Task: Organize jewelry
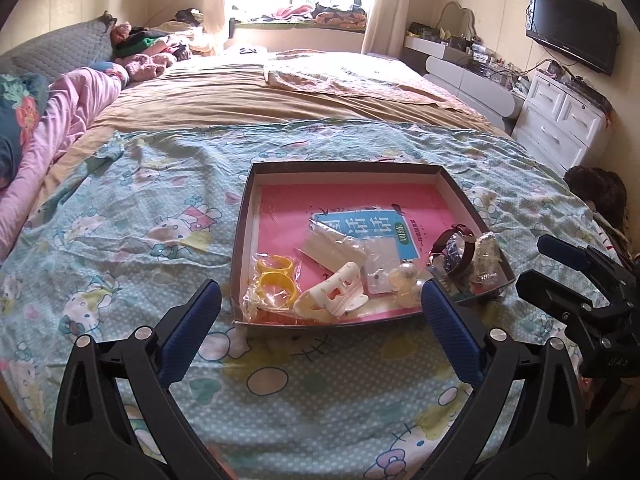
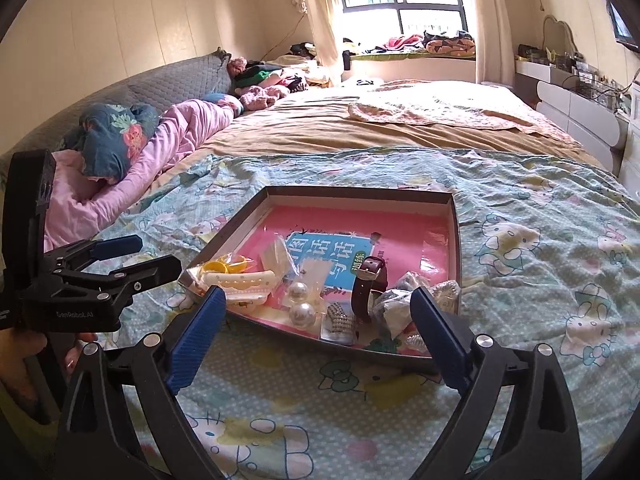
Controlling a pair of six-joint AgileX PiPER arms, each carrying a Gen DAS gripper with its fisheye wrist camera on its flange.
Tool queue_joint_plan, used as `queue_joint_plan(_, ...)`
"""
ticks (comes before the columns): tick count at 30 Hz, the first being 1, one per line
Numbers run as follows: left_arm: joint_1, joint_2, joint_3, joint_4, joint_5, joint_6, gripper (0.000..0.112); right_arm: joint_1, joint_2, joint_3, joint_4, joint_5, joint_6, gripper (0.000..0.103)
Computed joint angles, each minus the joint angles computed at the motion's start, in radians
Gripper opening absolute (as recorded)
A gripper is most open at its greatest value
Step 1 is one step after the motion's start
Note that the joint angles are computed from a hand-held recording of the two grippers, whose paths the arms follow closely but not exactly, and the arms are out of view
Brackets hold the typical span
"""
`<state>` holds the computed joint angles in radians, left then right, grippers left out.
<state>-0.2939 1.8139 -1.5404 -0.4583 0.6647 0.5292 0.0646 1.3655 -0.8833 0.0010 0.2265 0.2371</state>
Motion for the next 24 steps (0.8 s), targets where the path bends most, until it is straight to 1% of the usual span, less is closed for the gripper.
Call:
queue_joint_plan(3,0.005,-0.039,0.055,-0.013,-0.008,0.021,0.094,0.012,-0.043,0.029,-0.072,0.009,0.082,0.095)
queue_joint_plan(7,0.017,-0.088,0.135,-0.027,-0.024,0.039,0.094,0.036,-0.092,0.068,-0.219,0.028,0.245,0.095)
queue_joint_plan(10,0.03,-0.12,0.191,-0.043,-0.04,0.054,0.094,0.069,-0.123,0.101,-0.378,0.037,0.417,0.096)
queue_joint_plan(12,0.039,-0.144,0.231,-0.056,-0.06,0.067,0.094,0.105,-0.139,0.12,-0.536,0.056,0.581,0.096)
queue_joint_plan(15,0.05,-0.173,0.277,-0.074,-0.076,0.083,0.094,0.163,-0.158,0.151,-0.723,0.093,0.771,0.096)
queue_joint_plan(17,0.053,-0.191,0.308,-0.089,-0.088,0.1,0.094,0.192,-0.165,0.167,-0.789,0.113,0.846,0.096)
queue_joint_plan(19,0.052,-0.206,0.336,-0.1,-0.101,0.118,0.094,0.211,-0.173,0.187,-0.806,0.117,0.888,0.096)
queue_joint_plan(21,0.05,-0.218,0.361,-0.11,-0.115,0.129,0.094,0.235,-0.176,0.203,-0.856,0.13,0.972,0.096)
queue_joint_plan(24,0.051,-0.231,0.389,-0.136,-0.126,0.157,0.094,0.263,-0.172,0.219,-0.879,0.14,1.038,0.096)
